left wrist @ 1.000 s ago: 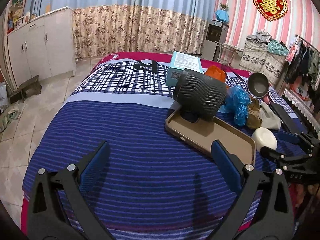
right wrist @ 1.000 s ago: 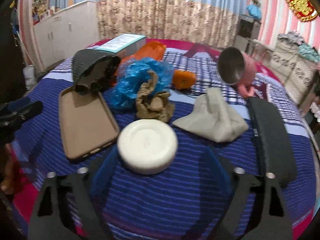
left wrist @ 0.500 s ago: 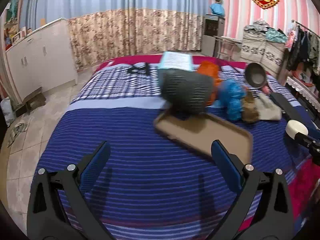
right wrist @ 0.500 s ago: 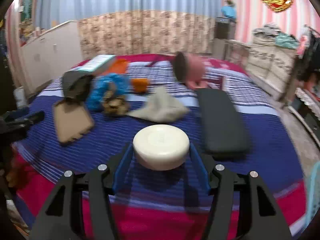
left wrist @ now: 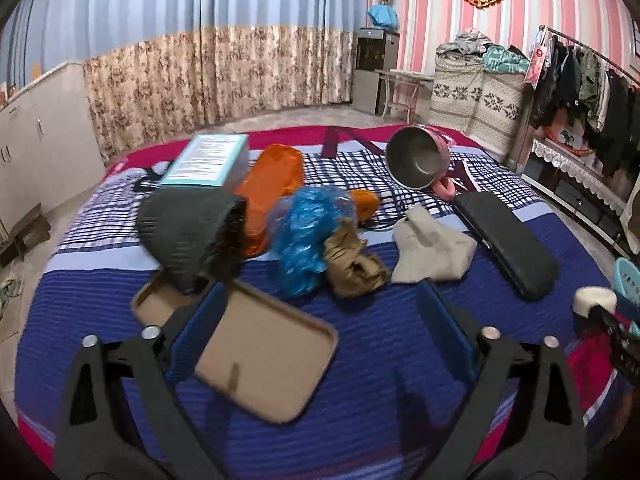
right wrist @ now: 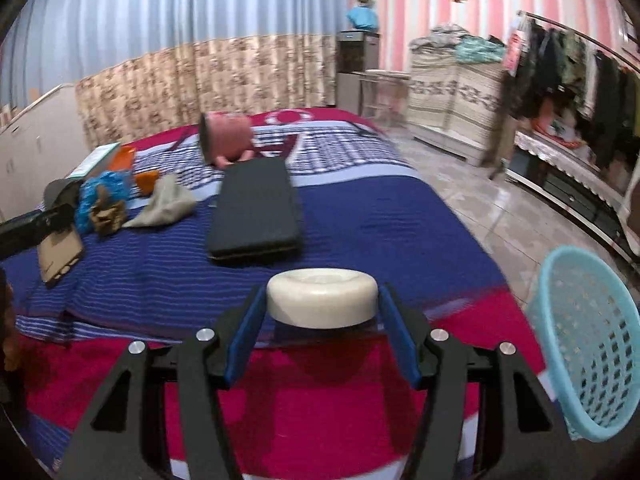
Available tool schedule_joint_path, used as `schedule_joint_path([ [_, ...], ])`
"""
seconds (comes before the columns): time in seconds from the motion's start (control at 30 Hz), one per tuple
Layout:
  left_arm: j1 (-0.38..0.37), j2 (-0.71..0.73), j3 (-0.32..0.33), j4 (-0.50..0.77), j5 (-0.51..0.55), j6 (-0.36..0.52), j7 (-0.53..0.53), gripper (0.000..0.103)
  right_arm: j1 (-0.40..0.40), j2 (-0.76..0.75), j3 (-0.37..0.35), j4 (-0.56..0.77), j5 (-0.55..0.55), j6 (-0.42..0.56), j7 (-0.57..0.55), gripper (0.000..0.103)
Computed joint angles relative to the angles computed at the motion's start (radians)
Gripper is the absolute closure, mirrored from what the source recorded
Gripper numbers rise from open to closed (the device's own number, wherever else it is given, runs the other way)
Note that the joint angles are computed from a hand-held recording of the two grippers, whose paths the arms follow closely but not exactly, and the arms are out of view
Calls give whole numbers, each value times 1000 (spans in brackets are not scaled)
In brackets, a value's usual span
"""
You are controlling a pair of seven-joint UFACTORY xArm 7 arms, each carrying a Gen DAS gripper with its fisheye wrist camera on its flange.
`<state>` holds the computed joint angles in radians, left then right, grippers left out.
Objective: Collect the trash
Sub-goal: 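Lift the white disc with the right tool while the left tool reaches the brown crumpled cloth, then grasp the brown crumpled cloth with the left tool and lift it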
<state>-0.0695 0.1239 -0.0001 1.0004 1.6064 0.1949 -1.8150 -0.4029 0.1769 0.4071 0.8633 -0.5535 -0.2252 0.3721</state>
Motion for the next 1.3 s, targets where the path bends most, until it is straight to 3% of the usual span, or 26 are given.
schedule_joint_path([
  [0.07, 1, 49, -2, 39, -122, -11, 116, 28, 76, 8, -86, 1, 54, 2, -32, 45],
  [0.13, -12, 90, 7, 70, -214, -10, 206, 33, 87, 21, -103, 5, 83, 8, -51, 45],
  [0.27, -31, 162, 14, 119, -400, 6, 388, 49, 16, 45, -37, 13, 108, 13, -72, 44],
  [0.37, -53, 185, 39, 132, -448, -3, 428, 54, 51, 53, -64, 16, 143, 14, -107, 37],
  [0.43, -74, 177, 70, 122, -442, -33, 421, 63, 128, 58, -131, 20, 190, 0, -140, 32],
  [0.53, -106, 144, 104, 86, -441, -59, 443, 73, 79, 67, -81, 18, 177, -15, -139, 33],
  [0.57, -115, 128, 117, 66, -437, -79, 446, 73, 63, 67, -69, 12, 165, -28, -133, 34],
  [0.6, -122, 111, 133, 46, -418, -112, 433, 73, 69, 64, -77, 8, 160, -36, -128, 41],
  [0.67, -150, 62, 177, 2, -286, -170, 318, 73, 46, 63, -63, 4, 126, -41, -101, 43],
  [0.8, -106, 2, 136, -76, -215, -225, 285, 73, 23, 56, -60, -10, 60, -64, -39, 43],
  [0.93, -74, -8, 84, -104, -173, -199, 264, 71, 15, 48, -72, -14, -21, -72, 24, 43],
  [1.03, -65, -9, 57, -112, -226, -160, 295, 52, -48, 58, -28, 2, -121, -62, 101, 42],
  [1.07, -65, -8, 58, -107, -201, -159, 268, 41, -34, 55, -43, 0, -120, -66, 104, 38],
  [1.1, -62, -7, 54, -101, -191, -156, 254, 33, 15, 48, -90, -7, -85, -74, 85, 25],
  [1.17, -56, 2, 46, -95, -199, -157, 256, 30, 62, 45, -137, -14, -52, -94, 78, 22],
  [1.3, -64, 29, 45, -65, -195, -146, 245, 28, 3, 72, -92, 23, -138, -84, 169, 22],
])
